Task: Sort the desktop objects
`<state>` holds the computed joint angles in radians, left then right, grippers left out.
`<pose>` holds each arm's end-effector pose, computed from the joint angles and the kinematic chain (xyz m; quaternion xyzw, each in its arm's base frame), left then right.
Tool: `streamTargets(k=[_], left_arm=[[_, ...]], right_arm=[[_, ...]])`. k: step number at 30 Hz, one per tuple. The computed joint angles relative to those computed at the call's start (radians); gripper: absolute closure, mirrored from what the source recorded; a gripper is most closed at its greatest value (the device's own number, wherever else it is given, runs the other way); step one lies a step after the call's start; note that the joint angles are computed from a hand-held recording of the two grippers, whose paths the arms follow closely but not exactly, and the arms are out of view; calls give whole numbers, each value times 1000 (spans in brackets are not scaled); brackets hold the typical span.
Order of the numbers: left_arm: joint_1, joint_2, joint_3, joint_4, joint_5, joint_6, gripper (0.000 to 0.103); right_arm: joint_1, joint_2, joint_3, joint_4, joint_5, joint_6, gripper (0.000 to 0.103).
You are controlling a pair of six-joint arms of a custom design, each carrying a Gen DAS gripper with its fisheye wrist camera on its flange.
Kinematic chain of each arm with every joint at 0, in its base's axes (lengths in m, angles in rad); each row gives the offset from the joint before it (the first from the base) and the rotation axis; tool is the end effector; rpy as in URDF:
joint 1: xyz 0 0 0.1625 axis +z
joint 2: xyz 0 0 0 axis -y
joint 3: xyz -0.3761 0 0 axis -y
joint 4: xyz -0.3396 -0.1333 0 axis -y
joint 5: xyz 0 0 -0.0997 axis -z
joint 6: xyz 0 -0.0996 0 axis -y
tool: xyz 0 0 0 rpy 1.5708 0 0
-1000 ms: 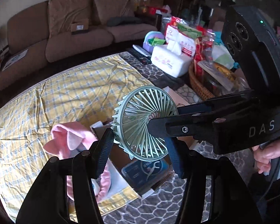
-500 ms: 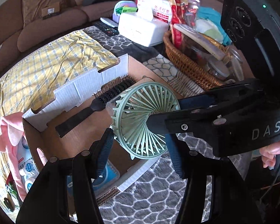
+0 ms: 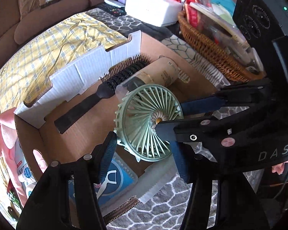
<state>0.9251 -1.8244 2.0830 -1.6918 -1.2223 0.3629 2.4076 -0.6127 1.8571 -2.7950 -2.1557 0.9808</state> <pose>-0.0589 -0.3562 0.3333 0.4852 0.8545 0.0427 0.1808 0.4345 -0.2865 -0.0279 -0.0660 -0.9552 0.2214 0.1848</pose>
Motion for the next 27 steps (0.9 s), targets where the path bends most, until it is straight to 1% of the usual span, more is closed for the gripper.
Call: streamTargets(k=[2,4,6,7,10,15,17,18,20,21,23,24,25,26,27], left_arm=[[14,7,-13,7,-14,-1,51],[9,0,-17,15,-14,7,51],[-5,-16,-17,20,-5,17,51],[-7,-22,-25,22,-9,17,51],[9,-20,-75,31,-43,12,50],[42,-25,-165,58,-62,17,48],[60,-37,-194,65,-63,32,38],[70,-45,-205,64,-63,42,34],[91,-73,-220,56,-48,61,13],[108,-82,-232,51,-48,70,9],[156,-90,-271,51,-76,102,4],[176,-90,-293,52,-73,116,2],[193,-88,-314,53,-64,127,0],[215,-84,-342,57,-63,140,0],[241,-75,-376,65,-68,151,0]], right_arm=[[-6,-3,-2,-2,19,-4,50],[-3,-4,-24,55,20,-1,50],[12,-10,-37,90,-14,6,50],[19,-16,-33,86,-31,13,50],[37,-43,1,28,-76,42,50],[61,-71,12,32,-122,70,50],[71,-69,14,-4,-130,59,47],[77,-66,11,-20,-134,53,46],[93,-49,-11,-38,-150,43,37],[101,-38,-20,-59,-151,34,33],[114,-9,-45,-106,-146,7,14],[119,7,-64,-116,-142,-6,11],[125,23,-91,-102,-139,-13,5],[131,41,-123,-75,-139,-19,3],[137,62,-155,-61,-139,-32,3]])
